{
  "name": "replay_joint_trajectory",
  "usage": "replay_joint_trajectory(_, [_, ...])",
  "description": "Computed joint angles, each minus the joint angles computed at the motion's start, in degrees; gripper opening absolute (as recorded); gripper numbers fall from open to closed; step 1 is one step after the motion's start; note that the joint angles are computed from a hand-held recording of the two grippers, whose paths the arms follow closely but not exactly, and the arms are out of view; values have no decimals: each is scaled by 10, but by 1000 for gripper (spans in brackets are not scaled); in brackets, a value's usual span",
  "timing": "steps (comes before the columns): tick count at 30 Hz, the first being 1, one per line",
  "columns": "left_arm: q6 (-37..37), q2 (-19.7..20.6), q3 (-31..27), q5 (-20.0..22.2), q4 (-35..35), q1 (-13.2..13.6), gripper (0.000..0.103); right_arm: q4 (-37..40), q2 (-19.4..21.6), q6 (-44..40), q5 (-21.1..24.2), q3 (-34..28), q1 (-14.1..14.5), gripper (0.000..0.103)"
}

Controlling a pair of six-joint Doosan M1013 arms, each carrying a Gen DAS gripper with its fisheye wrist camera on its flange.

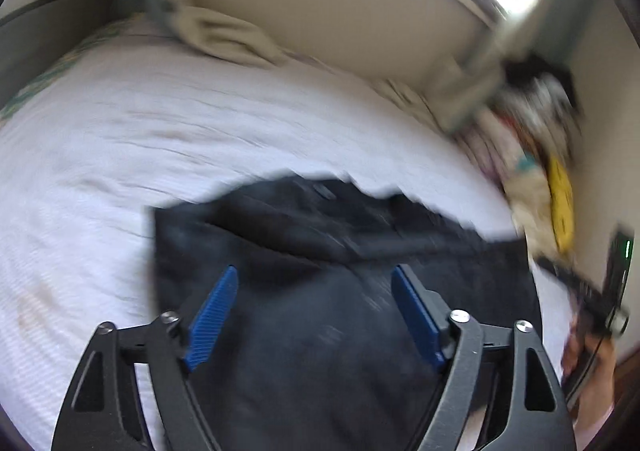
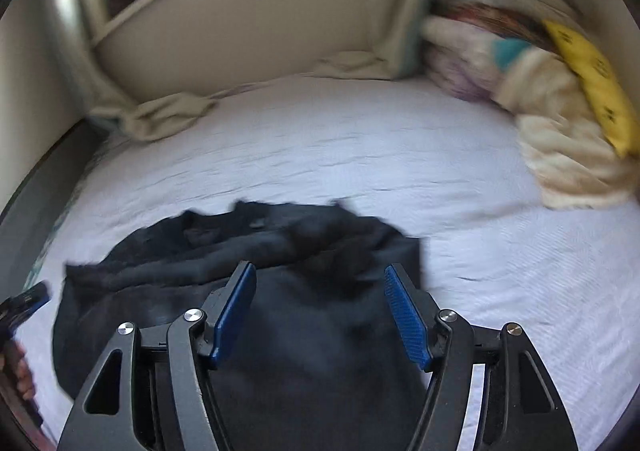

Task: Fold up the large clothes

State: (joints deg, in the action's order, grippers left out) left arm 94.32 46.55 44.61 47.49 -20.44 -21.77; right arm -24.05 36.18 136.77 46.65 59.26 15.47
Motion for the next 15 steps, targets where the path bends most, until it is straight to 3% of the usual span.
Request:
replay_joint_trajectory(3, [-4,25,-30,49,71,-21,85,63,29,-108,8,-36,12,66])
replay_joint_trajectory(5, [-22,38,-38,75,130,-31,86,55,61,-151,59,-74,26,66])
replay_joint_trajectory(10, [-16,40,-25,63,138,-31,92,28,89,-164,107,-90,36,66])
replay_joint_trajectory(15, [-13,42,-13,47,148,-34,92,41,91,-162,98,-72,33,66])
